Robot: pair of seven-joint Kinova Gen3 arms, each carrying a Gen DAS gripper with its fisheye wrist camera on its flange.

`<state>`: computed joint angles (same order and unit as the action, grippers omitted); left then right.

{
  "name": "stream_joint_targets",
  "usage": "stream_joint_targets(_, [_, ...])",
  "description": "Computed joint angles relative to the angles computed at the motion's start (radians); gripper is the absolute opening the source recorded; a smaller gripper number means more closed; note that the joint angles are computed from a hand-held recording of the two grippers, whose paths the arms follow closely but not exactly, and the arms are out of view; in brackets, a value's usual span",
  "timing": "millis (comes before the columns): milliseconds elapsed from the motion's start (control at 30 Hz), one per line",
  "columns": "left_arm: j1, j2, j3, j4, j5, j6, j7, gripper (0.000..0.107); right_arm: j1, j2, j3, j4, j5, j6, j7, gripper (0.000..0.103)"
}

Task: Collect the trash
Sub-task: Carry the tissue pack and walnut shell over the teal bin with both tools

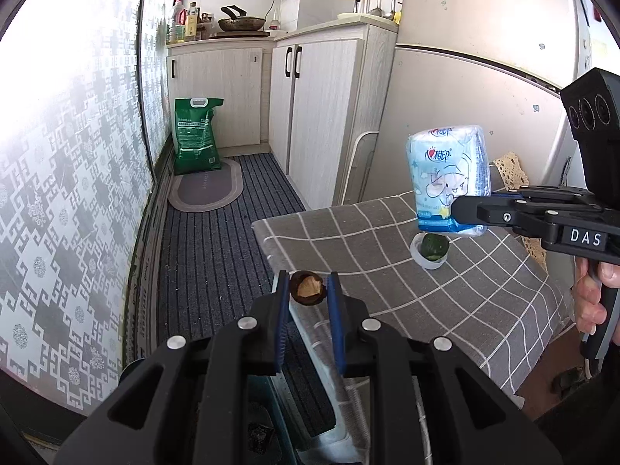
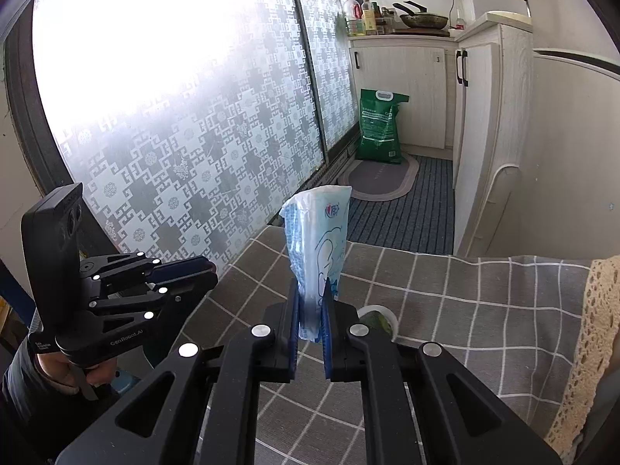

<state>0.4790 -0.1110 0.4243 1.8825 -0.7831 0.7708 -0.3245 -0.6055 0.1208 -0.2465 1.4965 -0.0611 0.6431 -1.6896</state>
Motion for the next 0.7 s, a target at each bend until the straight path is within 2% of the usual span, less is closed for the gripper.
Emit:
stream_joint_targets(233, [-0.052,-0.082,-0.014,0.066,0.085,-0.011,-0.058,0.021,-0.065,0.050,-0.012,-0.071,0.049,0.031,-0.036,0.009])
stream_joint_targets(700, [-0.165,-0.201,-0.069,0.207,0.346,-0.063,-0.272,0.021,-0.192,0.162,-0.011,-0.214,0.090,0.114,-0.051,0.009])
